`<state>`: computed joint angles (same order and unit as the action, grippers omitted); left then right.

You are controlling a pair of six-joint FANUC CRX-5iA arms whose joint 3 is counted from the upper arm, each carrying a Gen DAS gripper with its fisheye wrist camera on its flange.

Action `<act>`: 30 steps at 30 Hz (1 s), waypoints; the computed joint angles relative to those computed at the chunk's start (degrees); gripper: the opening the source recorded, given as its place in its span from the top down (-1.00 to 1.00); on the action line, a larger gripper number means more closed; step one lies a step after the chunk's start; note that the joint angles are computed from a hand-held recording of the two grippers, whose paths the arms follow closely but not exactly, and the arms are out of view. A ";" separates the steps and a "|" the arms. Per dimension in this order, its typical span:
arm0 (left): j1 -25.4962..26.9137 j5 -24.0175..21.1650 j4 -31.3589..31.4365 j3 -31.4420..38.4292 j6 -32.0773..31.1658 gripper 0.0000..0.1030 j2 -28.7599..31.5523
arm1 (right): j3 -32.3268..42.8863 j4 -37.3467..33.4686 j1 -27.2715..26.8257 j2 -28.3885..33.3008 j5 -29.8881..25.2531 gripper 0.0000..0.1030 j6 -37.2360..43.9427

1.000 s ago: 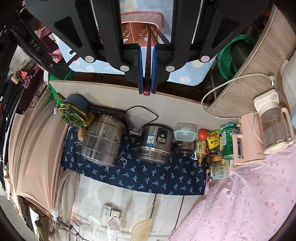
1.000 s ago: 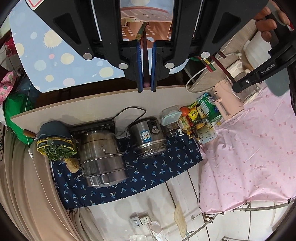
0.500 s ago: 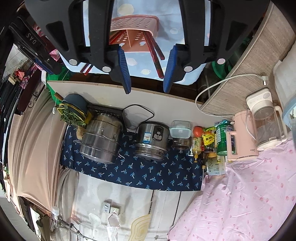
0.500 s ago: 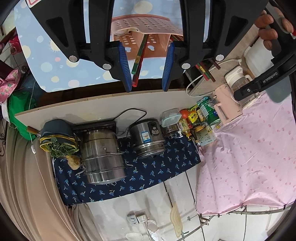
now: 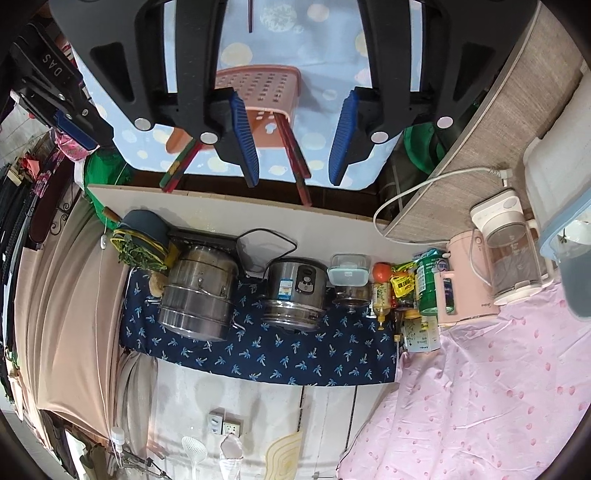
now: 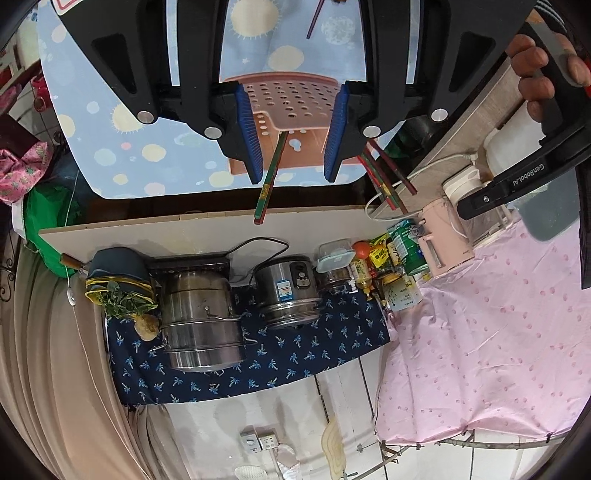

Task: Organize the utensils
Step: 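Move both open tools back over the gold spoon and last chopstick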

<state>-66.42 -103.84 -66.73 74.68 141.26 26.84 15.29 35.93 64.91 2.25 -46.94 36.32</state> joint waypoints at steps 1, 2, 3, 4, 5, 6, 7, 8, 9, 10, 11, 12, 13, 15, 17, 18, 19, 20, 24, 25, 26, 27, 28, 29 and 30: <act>-0.48 -0.39 -0.17 -0.49 0.30 0.20 -0.22 | -0.81 -0.06 0.45 -0.71 -0.21 0.34 -0.19; -1.26 -1.04 -0.76 -1.11 0.51 0.19 -0.42 | -1.43 -0.06 0.90 -1.26 -0.56 0.34 -0.34; -1.85 -1.70 -1.29 -1.29 0.40 0.19 -0.38 | -2.40 0.25 1.44 -1.94 -0.83 0.34 -0.73; -2.40 -2.31 -1.70 -1.69 0.46 0.18 -0.46 | -3.59 0.75 2.06 -2.71 -1.19 0.33 -1.18; -2.88 -2.74 -1.76 -2.45 0.81 0.17 -0.72 | -4.58 1.14 2.62 -3.38 -1.59 0.33 -1.50; -3.28 -3.31 -1.52 -3.29 1.32 0.17 -1.01 | -5.77 1.46 3.21 -4.17 -1.99 0.33 -1.88; -3.63 -3.82 -1.16 -4.23 1.95 0.17 -1.34 | -6.93 1.69 3.92 -4.93 -2.63 0.33 -2.39; -3.84 -4.16 -0.77 -5.02 2.53 0.17 -1.65 | -7.92 1.48 4.61 -5.63 -3.24 0.33 -2.68; -4.14 -4.64 -0.08 -6.25 3.60 0.17 -2.09 | -9.05 1.17 5.37 -6.41 -3.82 0.33 -3.03; -4.35 -4.88 0.58 -7.42 4.53 0.17 -2.52 | -9.97 1.00 6.09 -7.01 -4.44 0.33 -3.48; -4.55 -5.20 1.53 -8.94 5.90 0.17 -3.10 | -10.79 0.75 6.79 -7.52 -5.04 0.33 -3.59; -4.68 -5.52 2.31 -9.99 6.84 0.17 -3.48 | -11.65 0.76 7.65 -7.98 -6.01 0.33 -3.76; -4.75 -5.81 3.10 -10.81 7.59 0.17 -3.73 | -12.55 0.95 8.49 -8.44 -6.96 0.33 -4.12; -5.36 -6.55 4.43 -13.07 9.69 0.17 -4.38 | -14.13 0.75 9.94 -9.31 -8.20 0.33 -4.33; -5.89 -7.08 5.92 -15.16 11.65 0.17 -4.87 | -15.95 1.10 11.60 -10.20 -9.74 0.33 -5.17; -6.06 -7.37 6.53 -15.87 12.52 0.17 -4.97 | -16.82 0.87 12.20 -10.71 -10.08 0.33 -5.44; -6.23 -7.38 7.49 -17.06 13.65 0.17 -5.35 | -17.62 0.55 12.81 -11.17 -10.47 0.33 -5.87; -6.45 -7.44 8.18 -18.03 14.81 0.17 -5.60 | -18.42 0.13 13.24 -11.66 -10.61 0.32 -6.52; -7.02 -7.25 11.54 -22.10 19.07 0.17 -6.59 | -21.45 -2.69 15.54 -13.48 -11.41 0.33 -8.21; -7.09 -7.09 12.46 -23.12 20.01 0.17 -6.86 | -22.12 -3.48 16.13 -13.88 -11.50 0.33 -8.42; -7.21 -7.15 13.51 -24.24 21.18 0.17 -7.06 | -22.85 -3.98 16.72 -14.22 -11.60 0.33 -8.79; -7.27 -7.31 14.34 -24.95 21.97 0.17 -7.09 | -23.46 -4.55 17.32 -14.44 -11.75 0.33 -9.17; -7.26 -7.31 15.06 -25.47 22.60 0.17 -7.13 | -24.07 -5.07 17.92 -14.71 -11.91 0.32 -9.60; -7.24 -7.03 16.05 -26.38 23.59 0.17 -7.37 | -24.77 -5.96 18.54 -15.04 -11.95 0.32 -10.11; -7.25 -6.68 17.19 -27.48 24.79 0.17 -7.66 | -25.39 -6.32 19.28 -15.22 -12.02 0.32 -10.66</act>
<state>-73.67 -110.52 -49.53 47.20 166.05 19.18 -10.10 29.61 84.19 -12.98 -58.96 25.66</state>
